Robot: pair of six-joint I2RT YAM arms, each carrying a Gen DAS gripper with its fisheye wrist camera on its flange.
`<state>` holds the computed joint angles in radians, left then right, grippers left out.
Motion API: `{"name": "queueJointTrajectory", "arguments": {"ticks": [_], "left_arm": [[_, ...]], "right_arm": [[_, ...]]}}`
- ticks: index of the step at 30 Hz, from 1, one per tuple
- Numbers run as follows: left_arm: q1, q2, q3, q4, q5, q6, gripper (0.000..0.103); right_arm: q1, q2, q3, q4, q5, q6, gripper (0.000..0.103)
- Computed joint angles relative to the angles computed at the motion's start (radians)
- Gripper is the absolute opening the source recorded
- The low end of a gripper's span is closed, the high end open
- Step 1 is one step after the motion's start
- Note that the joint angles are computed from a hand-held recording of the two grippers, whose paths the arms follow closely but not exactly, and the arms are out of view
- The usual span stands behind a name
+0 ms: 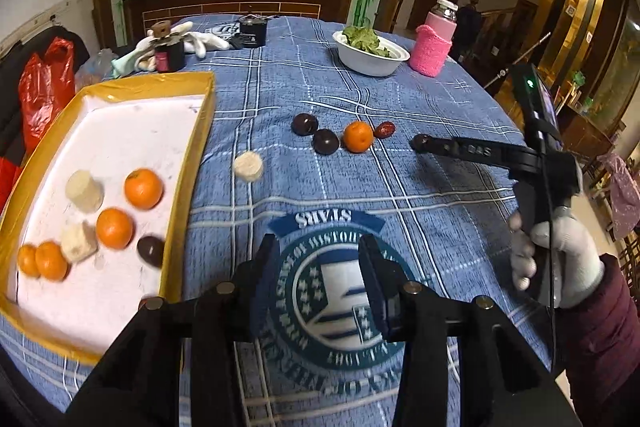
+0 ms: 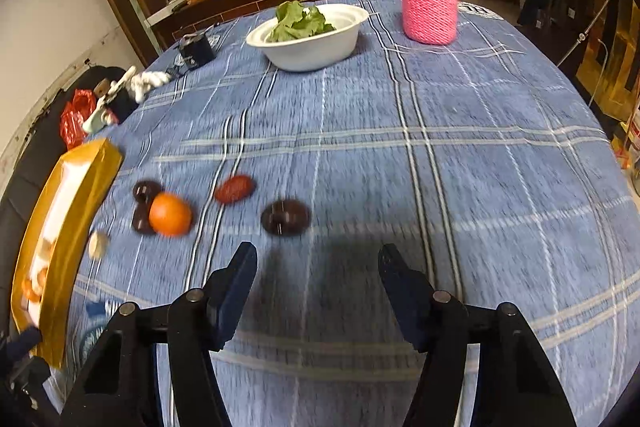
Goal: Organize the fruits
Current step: 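Grasp a dark plum with the right tool while the left tool grasps an orange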
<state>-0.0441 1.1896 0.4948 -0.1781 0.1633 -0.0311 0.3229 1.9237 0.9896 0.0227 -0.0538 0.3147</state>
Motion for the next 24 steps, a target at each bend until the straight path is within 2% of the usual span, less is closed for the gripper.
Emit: {"name": "queueJointTrajectory", "arguments": {"ticks": [5, 9, 12, 21, 24], "left_arm": [[-0.041, 0.163, 0.112, 0.043, -0.04, 0.0, 0.04], [-0.094, 0.286, 0.205, 0.083, -0.08, 0.007, 0.041], [-0.145, 0.384, 0.276, 0.116, -0.113, 0.032, 0.042], [-0.221, 0.682, 0.534, 0.098, -0.203, 0.141, 0.042], [-0.228, 0.743, 0.584, 0.068, -0.193, 0.147, 0.047]], "right_arm": [[0.0, 0.1, 0.093, 0.024, -0.001, -0.006, 0.062], [0.006, 0.105, 0.088, 0.049, -0.031, -0.04, 0.038], [0.018, 0.096, 0.074, 0.059, -0.033, -0.055, 0.028], [-0.038, 0.047, 0.016, 0.095, -0.103, -0.007, 0.028], [-0.047, 0.038, 0.013, 0.098, -0.122, 0.0, 0.028]]}}
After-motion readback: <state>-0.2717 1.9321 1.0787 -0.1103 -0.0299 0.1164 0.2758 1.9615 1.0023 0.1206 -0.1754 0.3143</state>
